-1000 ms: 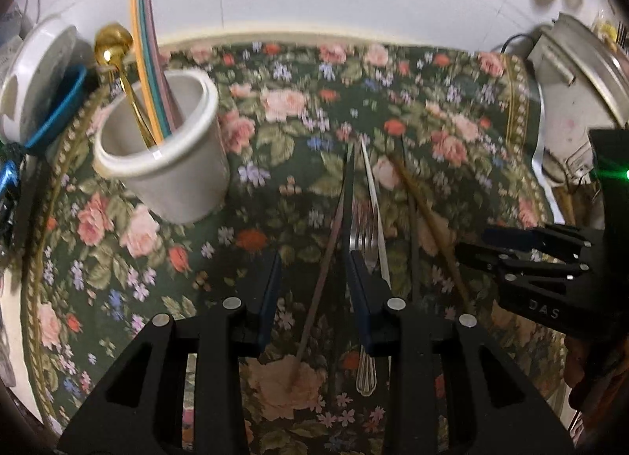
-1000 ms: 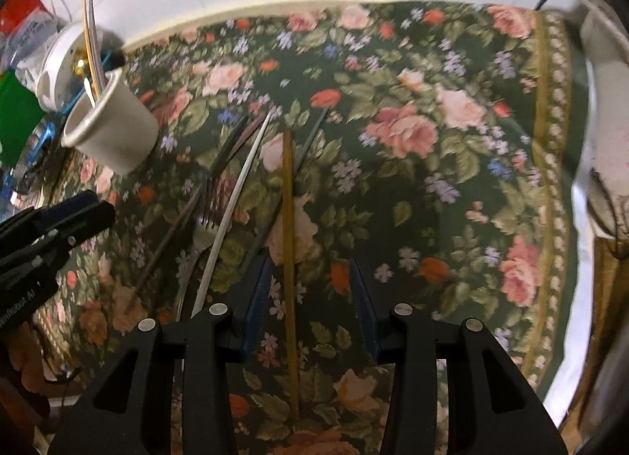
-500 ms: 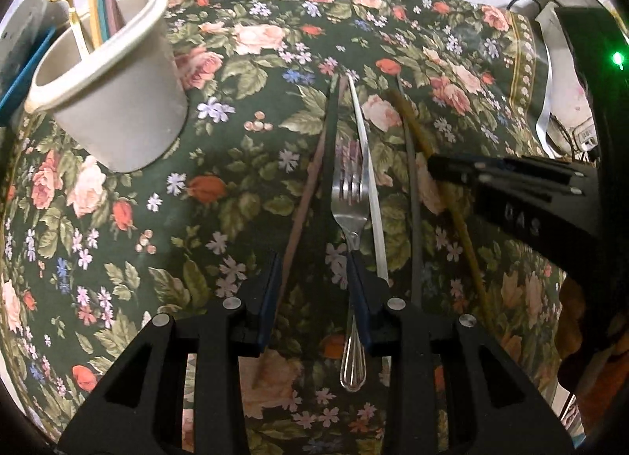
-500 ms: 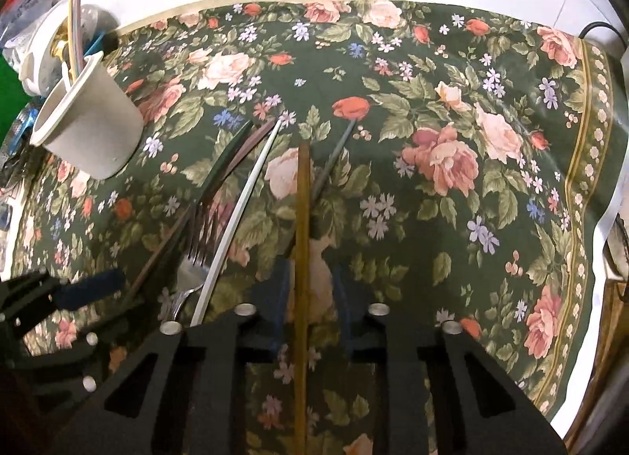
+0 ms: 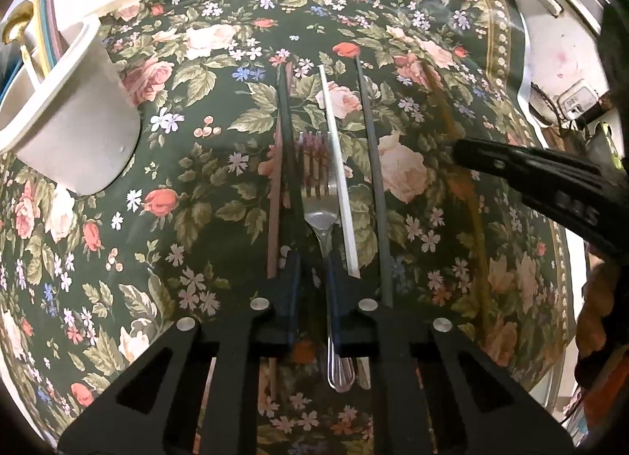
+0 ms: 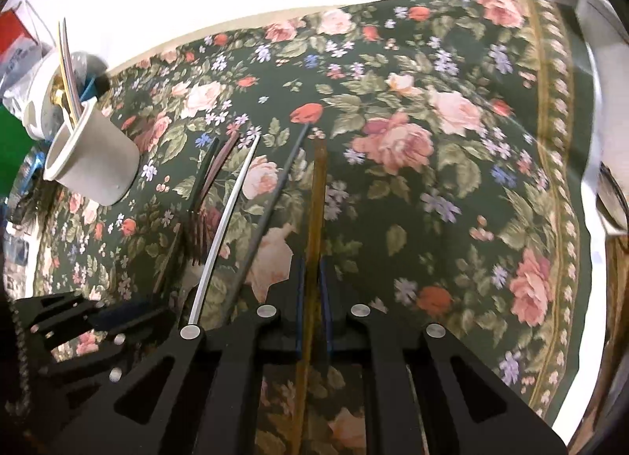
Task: Organize utensils
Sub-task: 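Close the left gripper on the silver fork while the right gripper closes on a brown chopstick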
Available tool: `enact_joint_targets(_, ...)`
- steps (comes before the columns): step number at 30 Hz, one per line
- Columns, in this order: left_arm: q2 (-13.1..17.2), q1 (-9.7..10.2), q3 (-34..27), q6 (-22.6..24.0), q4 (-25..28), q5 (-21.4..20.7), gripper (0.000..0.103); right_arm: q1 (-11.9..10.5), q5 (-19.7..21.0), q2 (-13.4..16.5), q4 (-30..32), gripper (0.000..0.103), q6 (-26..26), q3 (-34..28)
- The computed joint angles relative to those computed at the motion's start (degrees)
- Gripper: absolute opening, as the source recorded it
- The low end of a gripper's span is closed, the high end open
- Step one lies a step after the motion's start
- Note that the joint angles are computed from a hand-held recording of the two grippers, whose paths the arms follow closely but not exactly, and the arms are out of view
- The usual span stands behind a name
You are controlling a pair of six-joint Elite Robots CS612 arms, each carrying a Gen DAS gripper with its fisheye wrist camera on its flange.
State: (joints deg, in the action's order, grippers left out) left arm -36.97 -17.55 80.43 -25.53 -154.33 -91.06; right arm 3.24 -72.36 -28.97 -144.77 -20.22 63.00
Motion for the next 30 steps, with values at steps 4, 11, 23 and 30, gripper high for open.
enact_joint_targets(4,-0.3,0.15,-0.1,-0.3,-0.9,-0.1,0.012,-0.6,0.7,-0.8,-0.7,0.007,0.8,1.2)
enact_joint_targets(11,0.4,0.55,-1.6,0.5,0.6,-3.9,0.012,-1.5,2.3,-1.8,-1.6,0.007,2.5,2.7)
enact_joint_targets(23,1.3,0.13,-2.8,2.2,3.1,1.6,0.015,-2.0,3.3,-2.4,-2.3,0.007,2.8,3.7)
enact_joint_targets(30,2.7,-0.72,-5.4,4.9,4.4,6.9,0.045,-1.9,3.9,-2.8,-3.3,0.007,1.9,4.4)
